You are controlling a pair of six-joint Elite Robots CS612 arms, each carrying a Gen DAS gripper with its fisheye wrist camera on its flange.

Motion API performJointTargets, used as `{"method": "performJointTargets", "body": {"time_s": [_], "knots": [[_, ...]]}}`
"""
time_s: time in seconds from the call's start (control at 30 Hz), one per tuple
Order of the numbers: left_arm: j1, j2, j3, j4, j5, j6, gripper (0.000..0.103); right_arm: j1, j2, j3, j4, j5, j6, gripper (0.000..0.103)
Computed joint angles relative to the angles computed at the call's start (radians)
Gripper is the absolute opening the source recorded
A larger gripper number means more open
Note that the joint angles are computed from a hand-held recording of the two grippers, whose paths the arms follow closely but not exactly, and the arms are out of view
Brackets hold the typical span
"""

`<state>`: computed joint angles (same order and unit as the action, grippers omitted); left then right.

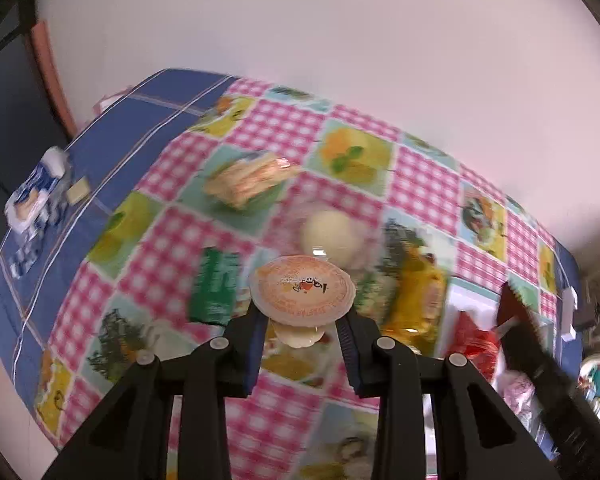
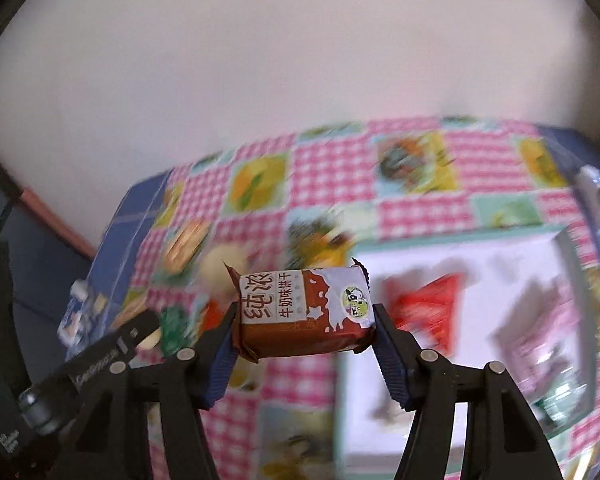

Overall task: Organize snacks
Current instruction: 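Carry the pudding cup and milk biscuit box with both grippers over the tray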

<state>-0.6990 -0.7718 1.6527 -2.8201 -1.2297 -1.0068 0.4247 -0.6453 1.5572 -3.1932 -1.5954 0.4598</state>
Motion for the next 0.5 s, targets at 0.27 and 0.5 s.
{"method": "performJointTargets", "body": {"time_s": [0.27, 0.5], "knots": [[-0.032, 0.057, -0.113, -0.025, -0.055, 0.105, 0.035, -0.063, -0.021, 0.096, -0.090, -0.175, 0.058, 0.065], [-0.055, 0.134, -0.258, 0.015, -0.147, 0.168, 0.035, -0.126, -0.019, 0.110, -0.047, -0.203, 0.092, 0.065]]}}
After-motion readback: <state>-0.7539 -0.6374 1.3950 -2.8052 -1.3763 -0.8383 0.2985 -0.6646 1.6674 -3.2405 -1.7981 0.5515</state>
